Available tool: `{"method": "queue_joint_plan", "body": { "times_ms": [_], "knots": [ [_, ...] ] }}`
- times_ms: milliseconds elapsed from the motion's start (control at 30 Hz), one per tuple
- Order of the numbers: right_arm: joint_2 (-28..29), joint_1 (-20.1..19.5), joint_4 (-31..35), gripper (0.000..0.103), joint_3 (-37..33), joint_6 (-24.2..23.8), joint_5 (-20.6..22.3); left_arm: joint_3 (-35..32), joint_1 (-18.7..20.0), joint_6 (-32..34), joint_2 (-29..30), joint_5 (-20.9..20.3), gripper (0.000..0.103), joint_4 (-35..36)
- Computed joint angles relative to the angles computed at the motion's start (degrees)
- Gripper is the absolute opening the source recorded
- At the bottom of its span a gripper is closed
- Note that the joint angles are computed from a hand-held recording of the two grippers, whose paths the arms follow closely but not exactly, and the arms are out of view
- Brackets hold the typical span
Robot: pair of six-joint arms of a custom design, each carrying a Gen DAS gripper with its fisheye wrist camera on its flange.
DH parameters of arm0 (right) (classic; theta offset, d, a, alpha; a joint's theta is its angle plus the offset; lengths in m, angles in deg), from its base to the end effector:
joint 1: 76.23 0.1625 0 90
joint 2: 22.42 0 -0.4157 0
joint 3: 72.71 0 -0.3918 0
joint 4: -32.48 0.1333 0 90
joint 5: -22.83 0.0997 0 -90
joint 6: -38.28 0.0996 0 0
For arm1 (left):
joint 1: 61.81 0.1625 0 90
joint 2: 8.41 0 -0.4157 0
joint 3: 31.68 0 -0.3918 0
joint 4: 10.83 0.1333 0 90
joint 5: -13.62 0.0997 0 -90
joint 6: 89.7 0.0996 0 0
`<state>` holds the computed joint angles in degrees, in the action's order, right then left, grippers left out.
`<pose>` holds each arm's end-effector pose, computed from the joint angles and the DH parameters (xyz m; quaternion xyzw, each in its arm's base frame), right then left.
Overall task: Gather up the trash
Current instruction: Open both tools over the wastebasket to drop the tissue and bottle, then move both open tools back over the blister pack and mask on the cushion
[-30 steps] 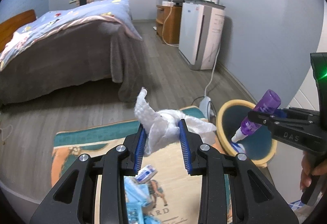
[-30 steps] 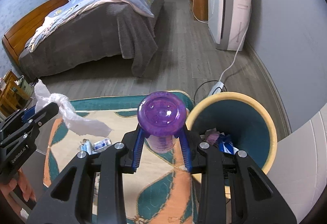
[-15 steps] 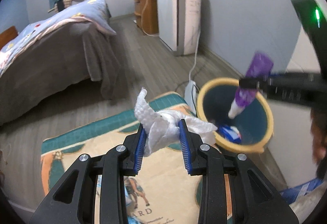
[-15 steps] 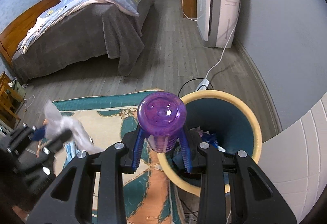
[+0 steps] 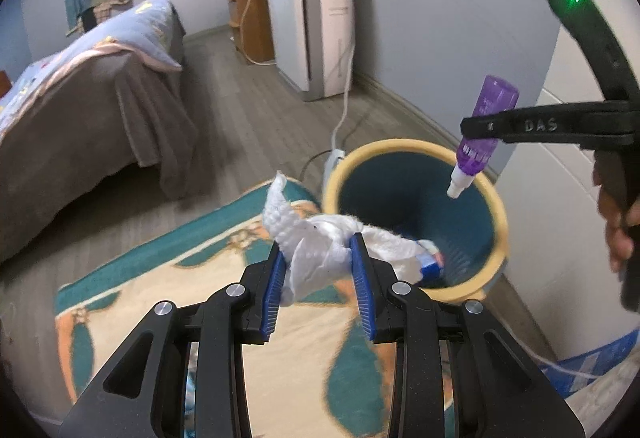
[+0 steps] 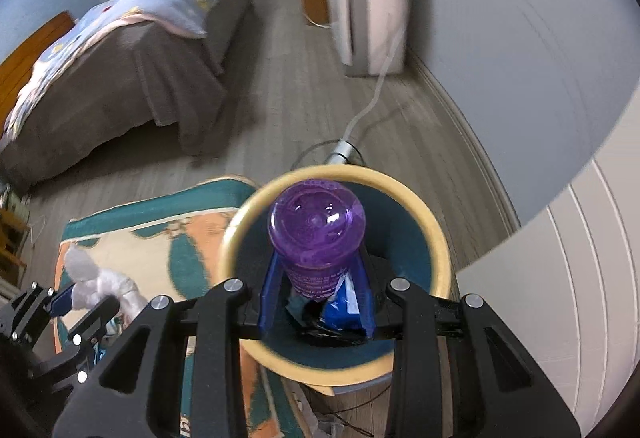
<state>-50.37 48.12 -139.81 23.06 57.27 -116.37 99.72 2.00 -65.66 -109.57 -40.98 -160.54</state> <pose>0.4021 -0.4857 -0.0436 0.0686 -0.9009 0.2877 0.3176 0.0016 -0.4296 0.3514 0.3210 0.8670 -0.2478 0.2894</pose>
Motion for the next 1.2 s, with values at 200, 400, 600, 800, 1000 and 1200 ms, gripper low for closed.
{"method": "queue_joint_plan", "body": {
  "times_ms": [200, 400, 600, 800, 1000, 1200],
  "knots": [
    [-1.8, -2.7, 1.2, 0.032, 2.8, 4.4, -0.1, -1.2, 0.2, -3.5, 4.7, -2.5, 0.033, 3.7],
    [-0.4, -3.5, 5.2, 0.032, 1.2, 6.8, -0.2, -1.4, -1.5, -0.7, 9.9, 0.0, 0.034, 0.7],
    [-0.2, -3.1, 3.1, 0.032, 1.0, 5.3, -0.1, -1.8, -2.7, 0.8, 13.0, 0.8, 0.034, -4.2],
    [0.0, -2.2, -4.1, 0.034, 1.4, 2.5, -1.4, -2.1, -3.0, 2.6, 13.4, 0.1, 0.05, -9.3],
    [0.2, -1.6, -6.5, 0.061, 1.0, 1.8, -2.5, -0.9, -3.2, 5.1, 12.5, 0.4, 0.078, -12.9],
    [0.3, -0.8, -5.1, 0.098, -0.1, 2.4, -2.4, -0.3, -2.6, 2.9, 10.6, 1.3, 0.096, -12.1]
  ]
}}
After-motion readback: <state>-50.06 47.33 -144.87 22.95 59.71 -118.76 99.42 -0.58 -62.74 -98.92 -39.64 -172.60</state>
